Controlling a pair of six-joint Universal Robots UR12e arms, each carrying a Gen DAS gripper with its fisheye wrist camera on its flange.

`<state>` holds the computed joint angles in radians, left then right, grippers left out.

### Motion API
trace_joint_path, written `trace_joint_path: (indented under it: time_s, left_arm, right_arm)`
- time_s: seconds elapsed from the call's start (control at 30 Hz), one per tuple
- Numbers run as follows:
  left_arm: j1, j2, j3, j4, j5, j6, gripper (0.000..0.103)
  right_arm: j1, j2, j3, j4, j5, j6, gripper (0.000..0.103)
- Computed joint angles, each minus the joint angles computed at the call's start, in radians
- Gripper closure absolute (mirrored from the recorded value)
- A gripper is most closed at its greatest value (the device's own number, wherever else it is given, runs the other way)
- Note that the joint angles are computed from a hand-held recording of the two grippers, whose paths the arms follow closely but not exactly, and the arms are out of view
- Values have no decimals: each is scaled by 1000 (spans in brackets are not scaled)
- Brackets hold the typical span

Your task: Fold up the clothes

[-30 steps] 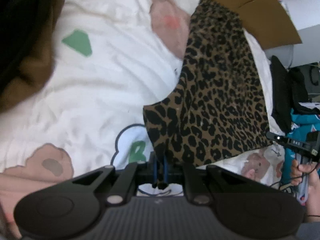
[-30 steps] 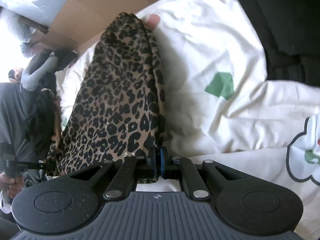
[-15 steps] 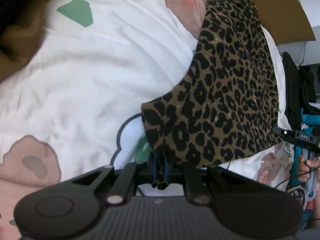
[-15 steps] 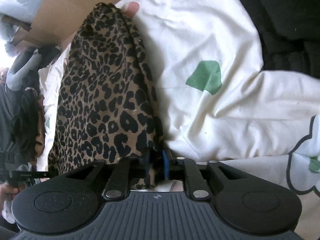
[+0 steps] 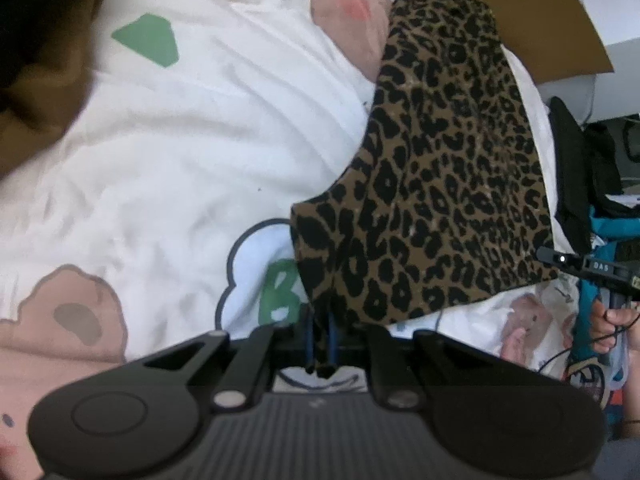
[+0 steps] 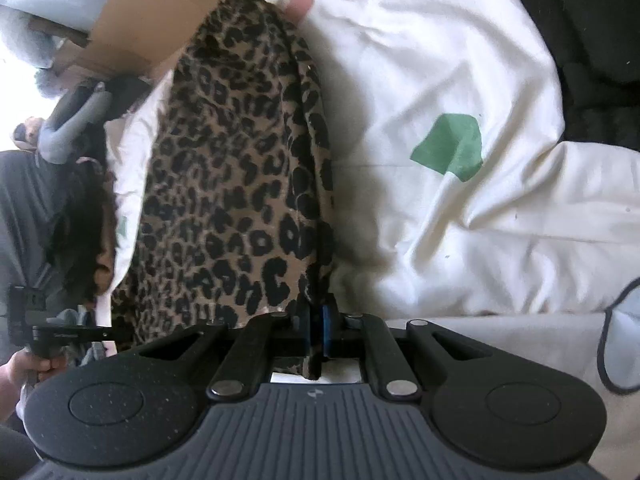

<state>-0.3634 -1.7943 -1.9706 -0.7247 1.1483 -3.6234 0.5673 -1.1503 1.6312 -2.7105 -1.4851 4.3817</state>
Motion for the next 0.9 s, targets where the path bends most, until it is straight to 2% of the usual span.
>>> trace_joint_path:
  time_s: [0.17, 0.5, 0.63, 0.9]
  left_arm:
    - [11, 24, 19, -66, 12, 59, 96]
    - [29, 46, 6, -140, 30, 94, 96]
    - [27, 32, -8, -126, 29, 95, 96]
    - [20, 0, -7, -99, 46, 90, 95]
  right_arm:
    - [-1, -10, -4, -18, 24, -9, 100]
    - [-18, -4, -4, -31, 154, -45, 100]
    - [-22, 2, -5, 6, 173, -53, 100]
    - [-32, 13, -31, 91, 155, -77, 100]
